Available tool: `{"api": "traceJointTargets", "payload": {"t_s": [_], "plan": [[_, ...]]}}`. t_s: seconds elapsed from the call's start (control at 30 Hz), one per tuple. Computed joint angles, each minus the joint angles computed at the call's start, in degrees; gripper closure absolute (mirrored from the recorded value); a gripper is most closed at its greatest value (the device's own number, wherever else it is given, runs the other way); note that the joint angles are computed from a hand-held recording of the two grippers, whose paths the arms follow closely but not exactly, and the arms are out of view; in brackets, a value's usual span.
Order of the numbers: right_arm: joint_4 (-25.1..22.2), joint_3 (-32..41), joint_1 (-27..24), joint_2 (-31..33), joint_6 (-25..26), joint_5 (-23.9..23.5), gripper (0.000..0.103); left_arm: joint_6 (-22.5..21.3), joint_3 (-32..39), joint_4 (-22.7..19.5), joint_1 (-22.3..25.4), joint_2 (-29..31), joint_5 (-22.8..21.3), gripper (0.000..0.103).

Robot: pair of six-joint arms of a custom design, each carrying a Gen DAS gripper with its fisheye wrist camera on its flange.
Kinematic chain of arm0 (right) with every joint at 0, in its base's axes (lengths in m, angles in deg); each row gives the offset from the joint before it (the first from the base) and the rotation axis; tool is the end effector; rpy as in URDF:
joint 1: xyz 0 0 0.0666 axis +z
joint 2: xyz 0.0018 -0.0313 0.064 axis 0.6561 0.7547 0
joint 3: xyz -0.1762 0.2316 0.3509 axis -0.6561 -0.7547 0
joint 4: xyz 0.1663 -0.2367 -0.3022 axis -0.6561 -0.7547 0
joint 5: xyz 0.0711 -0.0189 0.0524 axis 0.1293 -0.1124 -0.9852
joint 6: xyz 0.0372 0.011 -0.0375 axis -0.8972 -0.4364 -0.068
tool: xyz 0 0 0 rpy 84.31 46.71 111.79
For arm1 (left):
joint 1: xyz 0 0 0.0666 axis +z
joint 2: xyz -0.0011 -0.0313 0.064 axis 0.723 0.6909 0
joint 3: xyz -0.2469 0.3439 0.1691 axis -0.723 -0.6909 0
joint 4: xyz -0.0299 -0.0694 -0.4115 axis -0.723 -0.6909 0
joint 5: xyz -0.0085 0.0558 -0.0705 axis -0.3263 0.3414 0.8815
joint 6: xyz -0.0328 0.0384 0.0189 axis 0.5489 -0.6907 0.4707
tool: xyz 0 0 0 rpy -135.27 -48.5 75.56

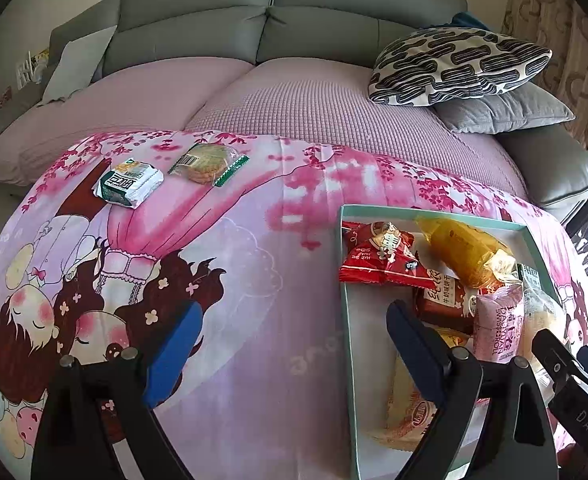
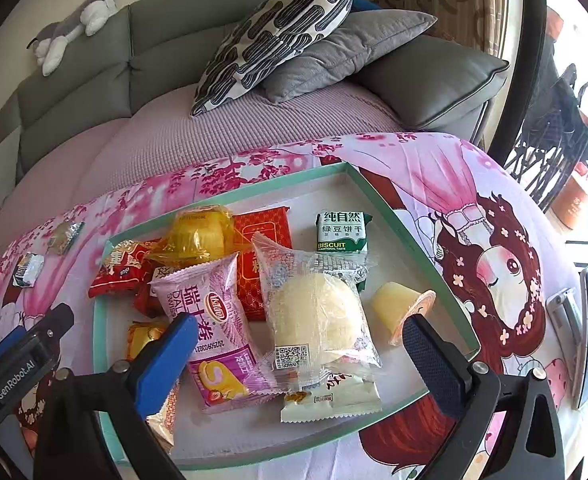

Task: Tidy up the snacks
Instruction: 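Withdraw both tools from the tray toward the last two packets, then grasp the green-white wafer packet with the left tool while the right tool grasps the round cookie packet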

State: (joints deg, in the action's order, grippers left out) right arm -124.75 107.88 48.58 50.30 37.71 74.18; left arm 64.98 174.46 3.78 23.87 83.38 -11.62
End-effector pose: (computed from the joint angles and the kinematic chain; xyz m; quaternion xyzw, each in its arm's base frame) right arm 0.5701 0.0707 0.5568 0.0764 0.9546 -0.0082 0.2878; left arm 0.5686 -0.2245 0.5129 -0.1077 0.9439 -0.0046 0.3123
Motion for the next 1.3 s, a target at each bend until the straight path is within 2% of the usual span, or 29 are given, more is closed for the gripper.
{"api": "traceJointTargets", "payload": {"t_s": [0.4, 0.53, 0.67, 0.9, 1.07, 1.2, 1.3], "plan": [[0.85, 0.58, 1.98, -0.02, -0.46, -1.42, 0.000, 1.81, -0.97, -1.90, 2.74, -1.65, -3.17, 0.009], [1.85, 0.95, 4.18, 0.30, -1.97, -3.91, 0.000, 3.38, -2.49, -2.23, 4.99, -3.43, -5.01, 0.009], [2.32, 1.83, 7.20, 0.93, -0.99, -4.63, 0.000, 4.58, -4.22, -2.79, 7.39, -5.16, -6.23, 0.009], [2.66, 3.25, 11.09, 2.31, -0.78, -5.84, 0.000, 6.02, -7.18, -2.85, 10.86, -7.59, -6.22, 0.009], [2.11, 5.25, 12.87, 4.02, -0.32, -6.18, 0.000, 6.65, -6.77, -3.06, 13.35, -7.30, -4.48, 0.009], [3.63, 10.08, 13.66, 6.84, 0.86, -6.68, 0.000, 2.51, -4.33, -2.72, 15.19, -5.42, -4.13, 0.009], [1.35, 17.53, 14.45, 11.48, 0.87, -7.08, 0.000, -1.12, -1.30, -3.36, 16.91, -3.02, -3.99, 0.009]]}}
